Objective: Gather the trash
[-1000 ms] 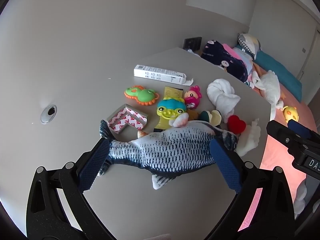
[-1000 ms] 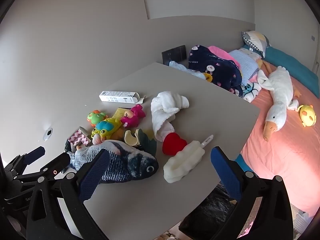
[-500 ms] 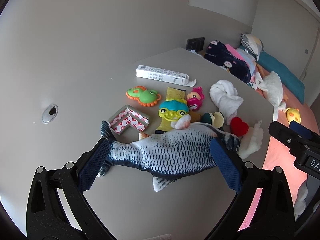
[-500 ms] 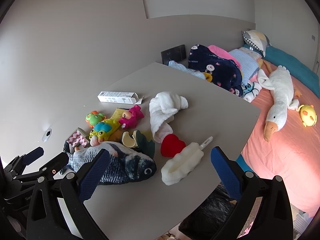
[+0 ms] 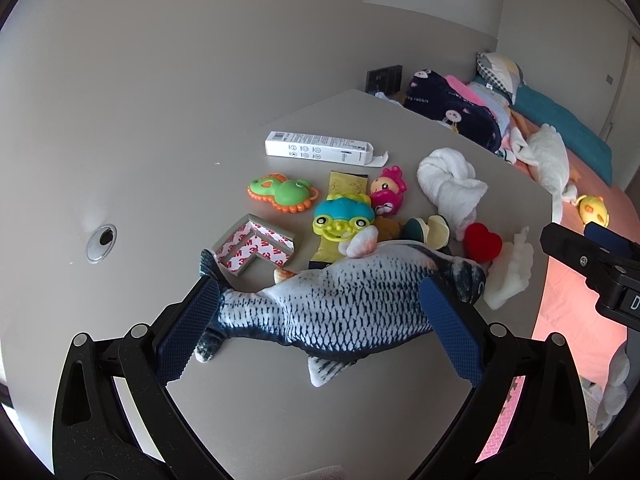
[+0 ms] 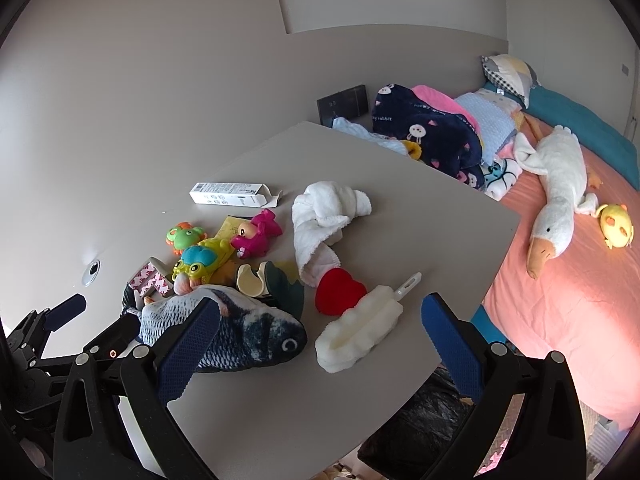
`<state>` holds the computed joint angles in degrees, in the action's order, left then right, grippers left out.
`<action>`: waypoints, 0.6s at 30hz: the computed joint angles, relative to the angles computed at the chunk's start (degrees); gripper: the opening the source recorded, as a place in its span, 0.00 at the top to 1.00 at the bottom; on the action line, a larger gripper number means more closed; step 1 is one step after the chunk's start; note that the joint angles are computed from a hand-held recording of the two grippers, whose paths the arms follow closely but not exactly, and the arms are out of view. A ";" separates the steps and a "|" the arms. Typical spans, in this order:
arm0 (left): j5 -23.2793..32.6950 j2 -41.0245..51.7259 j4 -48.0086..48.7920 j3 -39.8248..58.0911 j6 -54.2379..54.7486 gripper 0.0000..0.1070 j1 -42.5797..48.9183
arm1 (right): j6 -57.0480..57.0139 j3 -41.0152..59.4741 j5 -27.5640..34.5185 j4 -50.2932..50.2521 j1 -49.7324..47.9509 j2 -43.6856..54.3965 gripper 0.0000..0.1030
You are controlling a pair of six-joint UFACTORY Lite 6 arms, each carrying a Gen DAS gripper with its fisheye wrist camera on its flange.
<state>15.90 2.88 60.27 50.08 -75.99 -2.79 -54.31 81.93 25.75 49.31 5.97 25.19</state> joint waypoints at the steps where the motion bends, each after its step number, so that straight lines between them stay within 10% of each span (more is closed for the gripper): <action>1: -0.09 -0.03 -0.50 0.01 0.36 0.10 0.05 | 0.34 -0.01 -0.07 -0.20 0.14 -0.01 0.02; 18: -0.51 0.10 -4.45 0.72 4.86 0.10 0.47 | 3.40 1.39 0.10 -3.02 0.46 1.23 0.02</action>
